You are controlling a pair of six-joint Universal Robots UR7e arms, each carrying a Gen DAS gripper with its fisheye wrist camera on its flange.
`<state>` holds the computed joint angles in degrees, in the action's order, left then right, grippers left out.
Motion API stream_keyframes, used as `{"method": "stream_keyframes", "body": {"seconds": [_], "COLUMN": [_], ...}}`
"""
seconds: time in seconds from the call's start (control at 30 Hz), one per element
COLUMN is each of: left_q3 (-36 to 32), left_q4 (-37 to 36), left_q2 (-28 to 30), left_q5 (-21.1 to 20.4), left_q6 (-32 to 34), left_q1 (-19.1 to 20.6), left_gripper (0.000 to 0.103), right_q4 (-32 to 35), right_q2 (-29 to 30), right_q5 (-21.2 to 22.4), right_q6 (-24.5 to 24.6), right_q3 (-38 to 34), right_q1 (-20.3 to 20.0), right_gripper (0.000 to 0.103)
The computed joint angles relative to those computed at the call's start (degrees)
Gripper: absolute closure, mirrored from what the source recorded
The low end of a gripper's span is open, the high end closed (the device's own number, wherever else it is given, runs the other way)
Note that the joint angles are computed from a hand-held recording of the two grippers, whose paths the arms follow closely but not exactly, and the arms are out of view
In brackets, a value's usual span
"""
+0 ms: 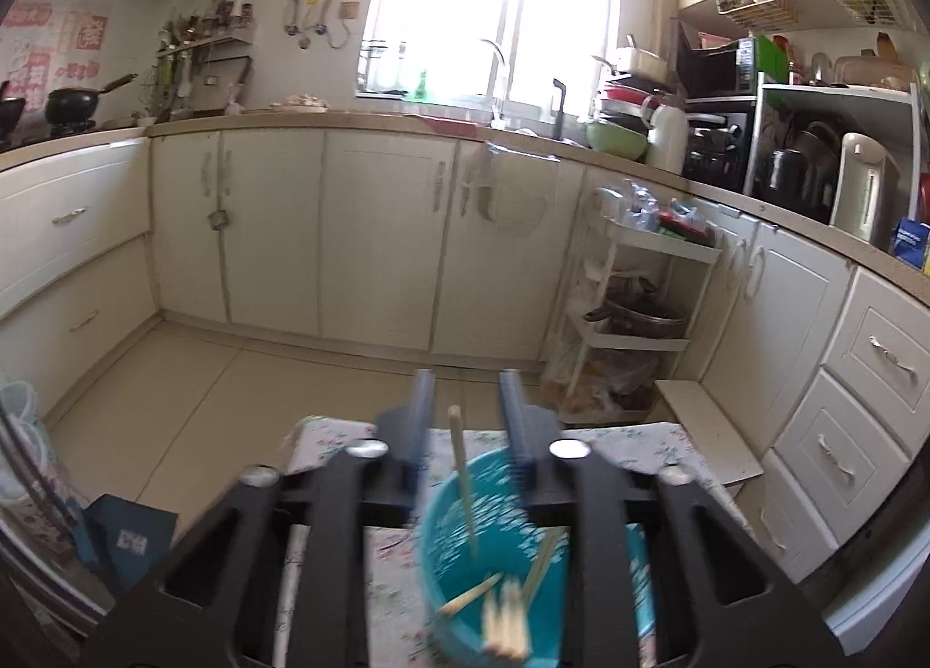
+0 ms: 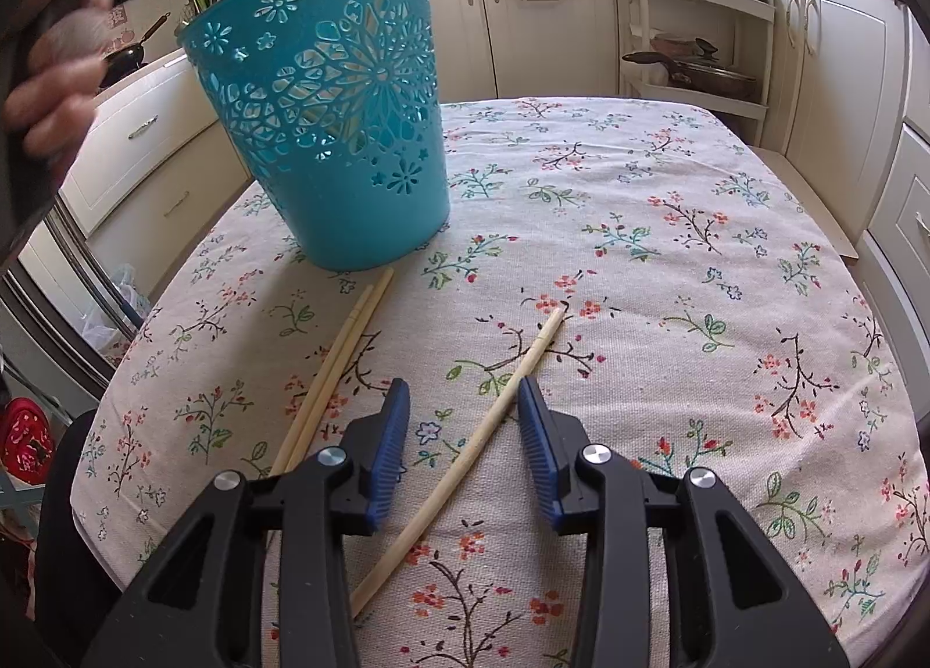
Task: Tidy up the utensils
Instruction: 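Withdraw the left tool while the right tool closes on a stick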
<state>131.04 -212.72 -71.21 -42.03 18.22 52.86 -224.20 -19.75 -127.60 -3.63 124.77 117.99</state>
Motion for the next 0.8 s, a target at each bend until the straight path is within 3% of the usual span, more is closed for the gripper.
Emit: {"method": "stream_keyframes", "body": {"seconds": [0.03, 0.23, 0.3, 0.4, 0.5, 0.57, 0.67, 0.73, 0.8], "left_q3": [1.6, 11.1, 13.9, 15.7, 15.3, 14.9, 14.4, 14.6, 14.0], "left_q4": [-2.5, -11.4, -8.4, 1.5, 6.8, 7.4, 6.6, 5.0, 7.2], "left_q2": [-0.8, -6.4, -7.8, -8.6, -6.9, -5.7, -3.9, -2.1, -1.5], "left_q5": [1.5, 9.9, 10.5, 8.9, 6.8, 5.4, 3.5, 3.3, 2.9], "left_q6": [0.9, 2.4, -0.8, -7.3, -10.9, -11.5, -11.6, -11.3, -12.2], "left_q1": [-0.5, -2.6, -0.9, 3.2, 5.9, 7.0, 8.7, 9.2, 10.2], "left_gripper": [0.049, 0.028, 0.027, 0.027, 0.027, 0.027, 0.027, 0.027, 0.027], "right_q4": [-0.1, 2.5, 4.0, 8.2, 14.3, 16.5, 16.5, 15.6, 14.5], "right_q2": [-0.1, -0.7, -0.1, -0.4, -3.8, -5.1, -5.7, -4.5, -4.6], "right_q5": [0.0, -1.4, -3.8, -5.1, -1.3, -3.1, -3.7, -5.1, -2.8], "right_q6": [0.2, 3.0, 3.1, -0.8, -4.3, -4.0, -1.4, -2.5, -1.3], "right_q3": [0.1, -0.5, -1.8, -2.7, -1.0, -0.4, 0.4, -0.2, 0.3], "right_q1": [-0.1, 0.4, 1.3, 2.5, 2.0, 1.8, 1.1, 2.1, 1.6], "right_gripper": [0.064, 0.064, 0.066, 0.091, 0.092, 0.092, 0.091, 0.093, 0.096]}}
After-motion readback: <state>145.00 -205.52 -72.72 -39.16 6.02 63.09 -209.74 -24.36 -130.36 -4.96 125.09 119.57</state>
